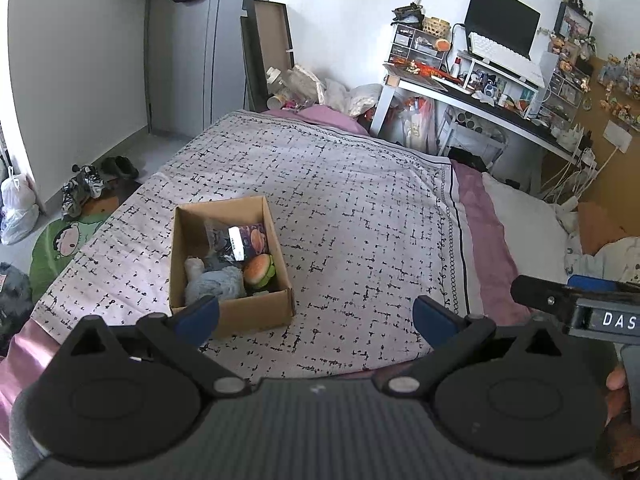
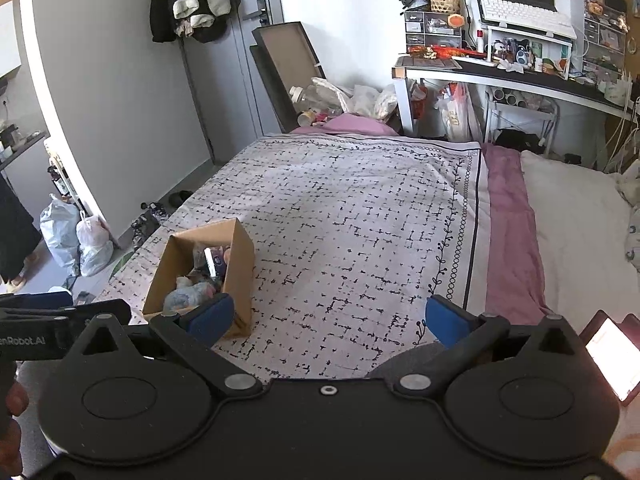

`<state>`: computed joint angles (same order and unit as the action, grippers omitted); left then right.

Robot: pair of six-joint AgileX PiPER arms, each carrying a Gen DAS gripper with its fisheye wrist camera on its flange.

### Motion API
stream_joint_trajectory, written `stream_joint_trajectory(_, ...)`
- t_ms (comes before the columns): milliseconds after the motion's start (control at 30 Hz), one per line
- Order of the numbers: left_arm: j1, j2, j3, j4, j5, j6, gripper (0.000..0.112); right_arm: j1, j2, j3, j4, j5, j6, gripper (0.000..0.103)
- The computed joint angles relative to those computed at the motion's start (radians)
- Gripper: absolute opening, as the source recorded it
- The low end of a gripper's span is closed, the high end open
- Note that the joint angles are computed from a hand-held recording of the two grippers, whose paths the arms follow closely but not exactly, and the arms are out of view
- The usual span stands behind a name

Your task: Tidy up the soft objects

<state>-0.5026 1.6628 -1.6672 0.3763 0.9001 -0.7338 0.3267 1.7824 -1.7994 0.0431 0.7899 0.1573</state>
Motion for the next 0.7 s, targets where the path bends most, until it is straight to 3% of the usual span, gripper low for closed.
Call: stream_joint_trajectory(700,-0.013,0.003,-0.007,0.001,-0.002,0.01,0.102,-0.001,-0.005,-0.003,-0.023,0.009,0.023,0.103)
